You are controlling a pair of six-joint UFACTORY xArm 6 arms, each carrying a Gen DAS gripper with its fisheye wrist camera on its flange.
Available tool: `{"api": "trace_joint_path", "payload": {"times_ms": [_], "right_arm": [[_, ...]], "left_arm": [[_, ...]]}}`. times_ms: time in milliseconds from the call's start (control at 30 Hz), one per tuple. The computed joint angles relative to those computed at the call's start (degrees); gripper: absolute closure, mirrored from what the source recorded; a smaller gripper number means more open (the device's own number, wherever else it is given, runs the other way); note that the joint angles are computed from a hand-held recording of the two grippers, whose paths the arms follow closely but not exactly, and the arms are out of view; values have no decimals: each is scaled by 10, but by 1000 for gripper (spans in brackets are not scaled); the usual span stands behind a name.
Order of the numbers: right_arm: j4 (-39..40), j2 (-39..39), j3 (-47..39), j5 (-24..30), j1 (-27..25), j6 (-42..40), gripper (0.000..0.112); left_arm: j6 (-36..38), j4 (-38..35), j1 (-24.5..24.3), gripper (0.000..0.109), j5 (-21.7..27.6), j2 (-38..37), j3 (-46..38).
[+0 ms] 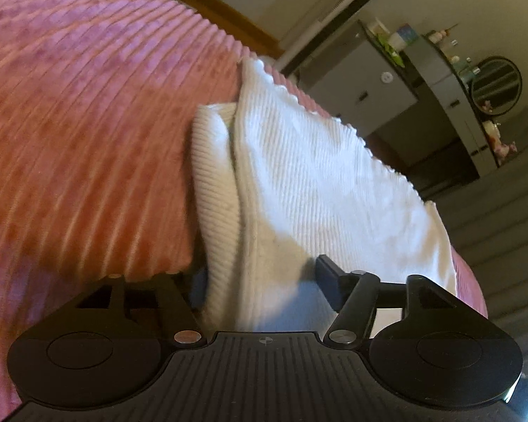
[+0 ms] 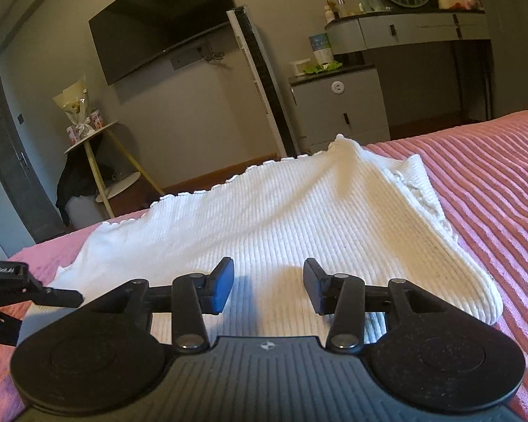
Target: Fold small clothes
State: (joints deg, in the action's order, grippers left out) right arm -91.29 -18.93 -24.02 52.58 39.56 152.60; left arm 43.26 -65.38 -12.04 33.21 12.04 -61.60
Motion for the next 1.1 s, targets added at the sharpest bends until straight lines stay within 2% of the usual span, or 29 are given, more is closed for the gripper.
{"api": "trace_joint_path", "payload": {"times_ms": [67, 167, 233, 300, 400, 467, 533, 667, 733, 867, 900, 967, 1033, 1100], "right_arm": [[4, -2, 2, 13, 6, -1, 69], [12, -9, 6, 30, 16, -20, 76], [4, -12, 9, 29, 17, -26, 89], [-10, -13, 9, 8, 8, -25, 91], [6, 10, -8, -41, -16, -81, 92], [18, 19, -14, -37, -12, -115, 92], [26, 1, -5, -27, -6, -101, 93], [35, -69, 43, 33, 22, -37, 93], [45, -103, 68, 55, 32, -19, 92], [65, -154, 108, 66, 31, 17, 92], [65, -164, 117, 62, 28, 27, 92], [58, -181, 133, 52, 19, 47, 92], [42, -191, 145, 34, 2, 72, 92], [25, -199, 158, 18, -9, 106, 92]], "left_arm": [[-28, 32, -11, 74, -21, -3, -1], [-62, 70, -21, 81, -35, -14, -2], [-71, 91, -28, 82, -46, -27, -1], [-66, 95, -39, 82, -58, -43, 2], [-56, 86, -59, 83, -69, -66, 4], [-48, 76, -74, 83, -70, -79, 2], [-42, 83, -100, 83, -82, -92, 3], [-38, 128, -165, 83, -113, -96, -9], [-47, 154, -198, 83, -121, -84, -21], [-63, 209, -257, 80, -140, -43, -39], [-69, 222, -269, 78, -142, -30, -43], [-79, 237, -286, 61, -151, -11, -43], [-66, 219, -295, 48, -153, -9, -31], [-24, 160, -299, 47, -153, -24, -12]]}}
